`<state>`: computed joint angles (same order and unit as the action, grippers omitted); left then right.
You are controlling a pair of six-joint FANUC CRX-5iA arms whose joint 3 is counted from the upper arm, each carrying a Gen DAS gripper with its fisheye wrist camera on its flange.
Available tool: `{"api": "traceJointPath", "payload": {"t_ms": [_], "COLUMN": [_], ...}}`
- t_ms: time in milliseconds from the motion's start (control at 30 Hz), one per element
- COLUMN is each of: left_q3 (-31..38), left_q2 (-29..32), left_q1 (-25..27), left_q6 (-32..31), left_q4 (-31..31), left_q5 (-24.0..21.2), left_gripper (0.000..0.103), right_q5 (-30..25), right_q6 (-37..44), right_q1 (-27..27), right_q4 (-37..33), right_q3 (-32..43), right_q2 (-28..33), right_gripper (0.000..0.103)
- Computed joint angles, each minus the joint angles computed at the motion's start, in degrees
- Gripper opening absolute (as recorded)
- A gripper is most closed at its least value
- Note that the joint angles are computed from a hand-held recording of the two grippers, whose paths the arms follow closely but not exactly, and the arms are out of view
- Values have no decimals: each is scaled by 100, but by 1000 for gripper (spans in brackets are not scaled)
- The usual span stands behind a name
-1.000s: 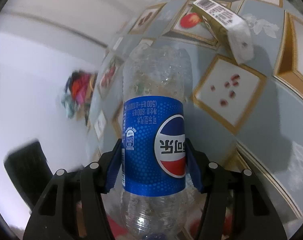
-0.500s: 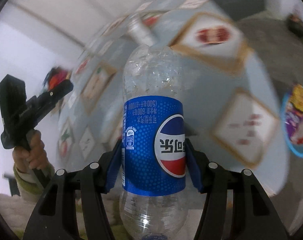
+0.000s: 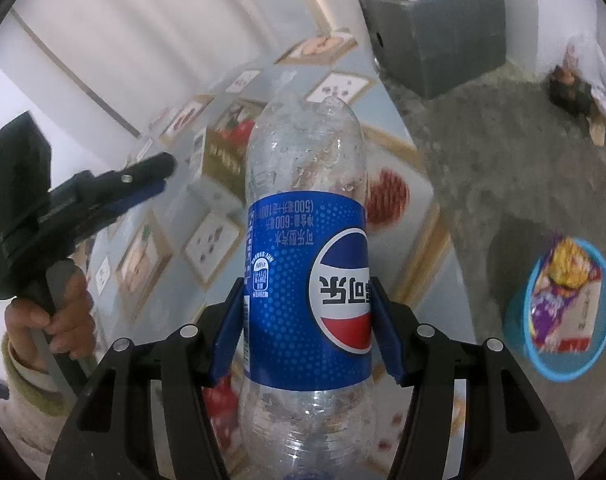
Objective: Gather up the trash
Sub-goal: 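Grasp the beige juice box with the left gripper while the right holds the bottle, then lift the juice box with the left gripper while the right holds the bottle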
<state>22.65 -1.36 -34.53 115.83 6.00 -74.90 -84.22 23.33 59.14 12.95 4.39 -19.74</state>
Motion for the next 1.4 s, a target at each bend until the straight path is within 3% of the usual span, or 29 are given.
{"api": "traceJointPath", "payload": {"t_ms": [167,300,500,633,800,1000,1200,1400], "left_q3": [446,561,471,384,25,-550,-648,-758], "left_q2": [494,632,555,410,-41,-816,-1275,-1389], "left_q1": [-89,-125,-151,-216,-401,-668,-1220,-1598], "left_q6": [316,495,475,419,197,101,528,951], "left_q4": [-329,-497,-533,-541,-456,-384,-982,-1545], "left_q5": [-220,-342,-352,-444,-528,-743,-1244,-1348], "left_gripper": [54,53,35,32,32,32,33,34], "right_q5": [428,563,570,506,337,-65,-382,-670], "right_q6": [285,329,296,201,-118,-812,-2057,-2462], "right_q1": [-584,-735,-720,-641,-268,609,1711,1987], "right_q4": [-296,-406,-421,-404,-318,-65,392,627], "right_q3": [18,6,-19,-8,-103,-268,-528,-516], "right_q2": [133,169,111,86,-90,-428,-786,-713], "right_gripper": [55,55,55,55,55,55,56,57]}}
